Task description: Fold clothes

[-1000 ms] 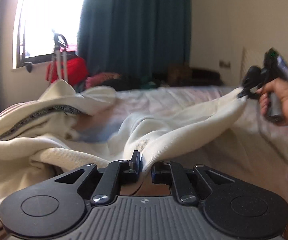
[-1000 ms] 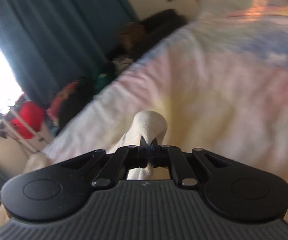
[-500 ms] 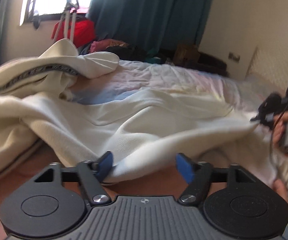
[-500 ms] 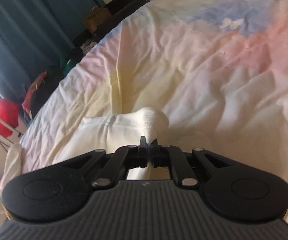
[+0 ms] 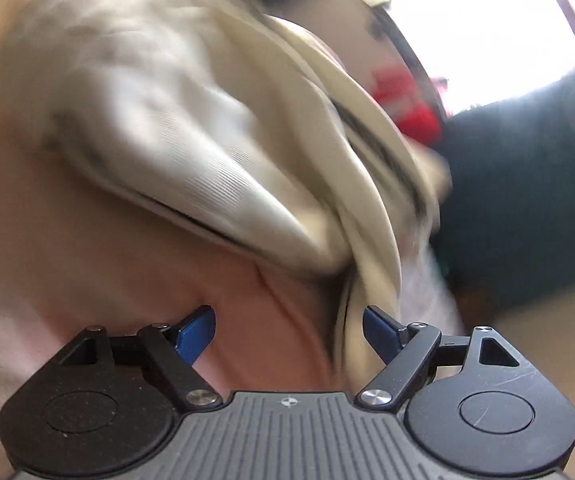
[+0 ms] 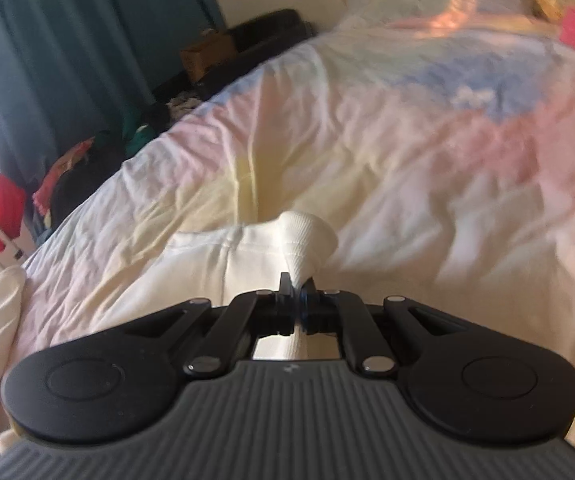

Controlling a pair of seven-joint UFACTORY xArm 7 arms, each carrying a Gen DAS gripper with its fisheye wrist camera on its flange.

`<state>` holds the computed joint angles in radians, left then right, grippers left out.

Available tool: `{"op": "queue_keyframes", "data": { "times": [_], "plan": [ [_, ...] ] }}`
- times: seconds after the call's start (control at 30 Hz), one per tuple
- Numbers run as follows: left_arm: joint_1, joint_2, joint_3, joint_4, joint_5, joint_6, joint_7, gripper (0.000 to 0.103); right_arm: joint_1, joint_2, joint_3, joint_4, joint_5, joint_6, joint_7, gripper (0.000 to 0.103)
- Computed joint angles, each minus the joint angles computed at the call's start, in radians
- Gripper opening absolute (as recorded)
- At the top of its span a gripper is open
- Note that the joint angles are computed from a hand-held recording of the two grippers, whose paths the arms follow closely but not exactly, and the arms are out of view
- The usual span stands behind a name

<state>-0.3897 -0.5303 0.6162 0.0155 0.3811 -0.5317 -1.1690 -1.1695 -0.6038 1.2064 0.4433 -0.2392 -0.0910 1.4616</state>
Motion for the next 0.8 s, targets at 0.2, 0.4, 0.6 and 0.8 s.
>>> {"op": "queue_keyframes", "data": {
  "times": [0.2, 0.4, 0.6, 0.8],
  "plan": [
    [0.248, -0.028, -0.179, -0.094, -0.235, -0.116, -0.107, 0.075, -0.046, 0.066, 0.015, 0.002, 0.030, -0.063, -0.030, 0.006],
    [0.446, -0.230, -0.358, -0.039, -0.273, 0.293, -0.029, 0.032, -0.049, 0.137, -0.004, -0.056, 0.138, -0.188, -0.030, 0.006],
    [0.627, -0.521, -0.491, 0.049, -0.279, 0.711, 0.107, 0.017, -0.013, 0.198, -0.068, -0.106, 0.231, -0.285, -0.063, 0.006],
    [0.701, -0.644, -0.340, 0.179, -0.306, 0.968, 0.350, 0.012, 0.004, 0.158, -0.089, -0.166, 0.365, -0.368, -0.082, 0.006]
  ]
}}
